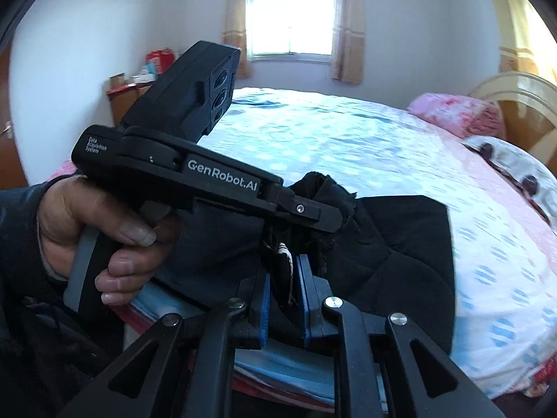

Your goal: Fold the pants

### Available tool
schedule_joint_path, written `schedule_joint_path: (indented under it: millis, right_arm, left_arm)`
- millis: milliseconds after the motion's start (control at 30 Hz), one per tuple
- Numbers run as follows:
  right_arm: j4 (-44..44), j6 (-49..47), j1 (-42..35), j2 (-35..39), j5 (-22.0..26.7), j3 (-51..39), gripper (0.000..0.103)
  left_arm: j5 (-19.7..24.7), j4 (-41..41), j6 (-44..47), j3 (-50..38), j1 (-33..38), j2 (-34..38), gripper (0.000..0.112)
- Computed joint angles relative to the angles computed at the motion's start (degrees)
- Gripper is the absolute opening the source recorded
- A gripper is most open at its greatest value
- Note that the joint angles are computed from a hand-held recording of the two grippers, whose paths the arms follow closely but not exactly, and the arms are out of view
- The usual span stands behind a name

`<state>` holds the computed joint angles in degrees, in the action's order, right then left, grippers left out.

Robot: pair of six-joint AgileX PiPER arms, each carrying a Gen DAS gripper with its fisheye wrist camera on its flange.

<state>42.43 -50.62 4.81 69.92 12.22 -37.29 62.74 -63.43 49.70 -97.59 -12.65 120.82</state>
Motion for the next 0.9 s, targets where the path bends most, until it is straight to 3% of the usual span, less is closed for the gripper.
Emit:
schedule_joint_path:
  millis: [200, 433, 633, 900]
  right_arm:
    - [-3.4, 6.8, 9.7, 10.0, -2.8, -6.3, 0.015]
    - [-3.1, 7.0, 14.8, 20.1, -0.6, -15.4, 0.015]
    - [-6.6, 9.6, 16.0, 25.6, 2.0, -19.8, 0.015]
    - [-9.8, 9.5, 11.8, 32.3, 10.0, -28.9, 0.017]
  left_arm:
    - [-0.9, 1.2, 1.4, 1.8, 6.3, 0.3, 0.011]
    - [-1.8, 1.7, 5.0, 4.0, 12.0, 0.0, 0.011]
    - [-1.4, 1.6, 5.5, 5.0, 14.5, 2.0, 0.011]
    - [-0.8, 1.1, 6.7, 5.7, 15.3, 3.4, 0.011]
